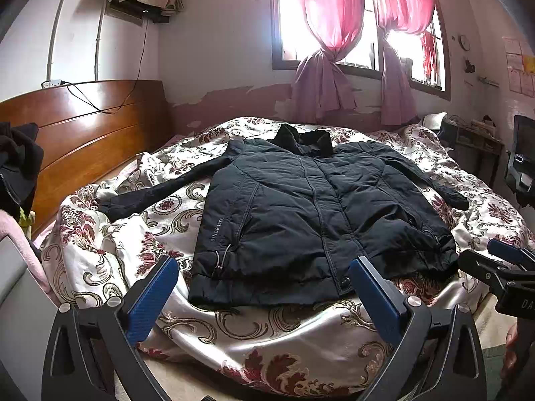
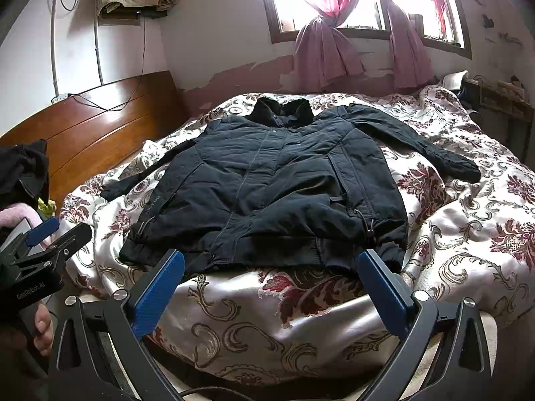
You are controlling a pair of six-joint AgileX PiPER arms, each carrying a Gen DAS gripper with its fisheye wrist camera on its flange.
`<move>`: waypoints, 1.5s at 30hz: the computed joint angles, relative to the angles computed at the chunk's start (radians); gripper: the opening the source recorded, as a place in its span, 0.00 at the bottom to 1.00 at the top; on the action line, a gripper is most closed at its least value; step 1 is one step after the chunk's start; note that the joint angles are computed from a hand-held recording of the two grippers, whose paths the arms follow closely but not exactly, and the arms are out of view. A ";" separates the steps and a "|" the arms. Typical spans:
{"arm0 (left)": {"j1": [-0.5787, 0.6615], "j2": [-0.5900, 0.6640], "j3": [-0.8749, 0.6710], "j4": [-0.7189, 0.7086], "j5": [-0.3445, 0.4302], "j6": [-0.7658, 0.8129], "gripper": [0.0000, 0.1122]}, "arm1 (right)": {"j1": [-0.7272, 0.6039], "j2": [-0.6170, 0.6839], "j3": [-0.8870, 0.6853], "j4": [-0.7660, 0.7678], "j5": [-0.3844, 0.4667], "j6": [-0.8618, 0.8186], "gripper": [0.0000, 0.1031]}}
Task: Fold large clothes
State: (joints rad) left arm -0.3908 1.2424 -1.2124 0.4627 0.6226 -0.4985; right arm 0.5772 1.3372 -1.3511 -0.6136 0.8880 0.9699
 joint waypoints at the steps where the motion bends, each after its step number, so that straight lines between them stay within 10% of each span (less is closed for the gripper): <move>1: 0.000 0.000 0.000 0.000 0.000 0.000 0.92 | 0.000 0.000 0.000 0.000 0.000 0.000 0.99; 31: -0.015 0.038 -0.035 0.023 0.034 -0.014 0.92 | -0.014 0.018 -0.006 0.032 -0.003 -0.020 0.99; 45: 0.042 0.318 -0.390 -0.179 0.086 0.210 0.92 | -0.228 0.168 -0.188 0.139 -0.009 -0.231 0.99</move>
